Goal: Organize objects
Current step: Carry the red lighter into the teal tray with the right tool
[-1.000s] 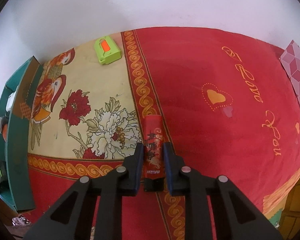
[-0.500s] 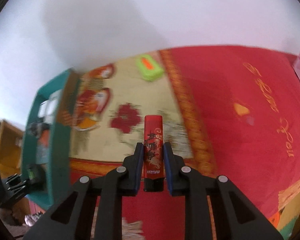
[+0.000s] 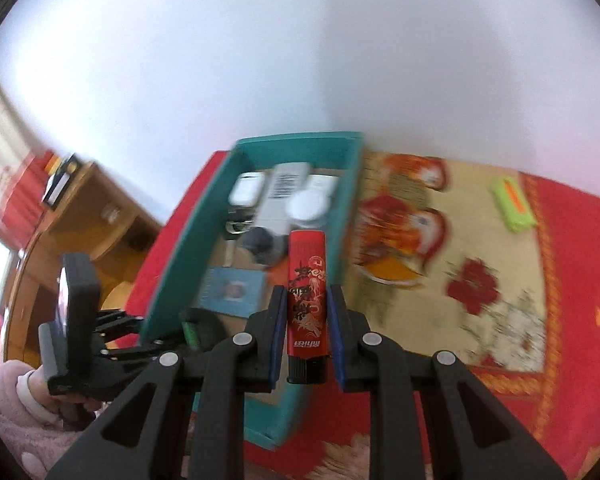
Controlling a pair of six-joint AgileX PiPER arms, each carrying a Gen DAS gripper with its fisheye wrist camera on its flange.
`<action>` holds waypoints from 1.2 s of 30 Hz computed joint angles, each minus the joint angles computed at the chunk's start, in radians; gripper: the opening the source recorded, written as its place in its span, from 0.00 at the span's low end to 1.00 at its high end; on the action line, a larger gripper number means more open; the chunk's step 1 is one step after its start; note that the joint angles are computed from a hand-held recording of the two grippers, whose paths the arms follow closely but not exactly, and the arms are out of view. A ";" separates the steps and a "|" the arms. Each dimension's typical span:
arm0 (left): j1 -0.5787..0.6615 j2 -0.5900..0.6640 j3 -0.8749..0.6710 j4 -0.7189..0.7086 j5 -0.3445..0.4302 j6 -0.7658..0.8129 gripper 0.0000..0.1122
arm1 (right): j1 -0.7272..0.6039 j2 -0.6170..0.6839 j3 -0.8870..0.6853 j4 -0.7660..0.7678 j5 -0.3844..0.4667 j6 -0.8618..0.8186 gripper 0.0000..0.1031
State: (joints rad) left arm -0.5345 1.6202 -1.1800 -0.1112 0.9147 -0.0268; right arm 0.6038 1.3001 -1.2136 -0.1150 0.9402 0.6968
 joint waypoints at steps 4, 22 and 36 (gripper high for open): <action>0.000 0.002 -0.002 0.000 0.000 -0.002 0.22 | 0.038 0.108 -0.098 0.028 -0.016 -0.053 0.18; 0.004 0.005 -0.004 -0.003 -0.002 0.003 0.22 | 0.048 0.464 -0.339 0.194 0.012 -0.326 0.18; 0.006 0.005 -0.002 -0.004 -0.005 0.004 0.22 | 0.067 0.569 -0.410 0.154 0.069 -0.325 0.18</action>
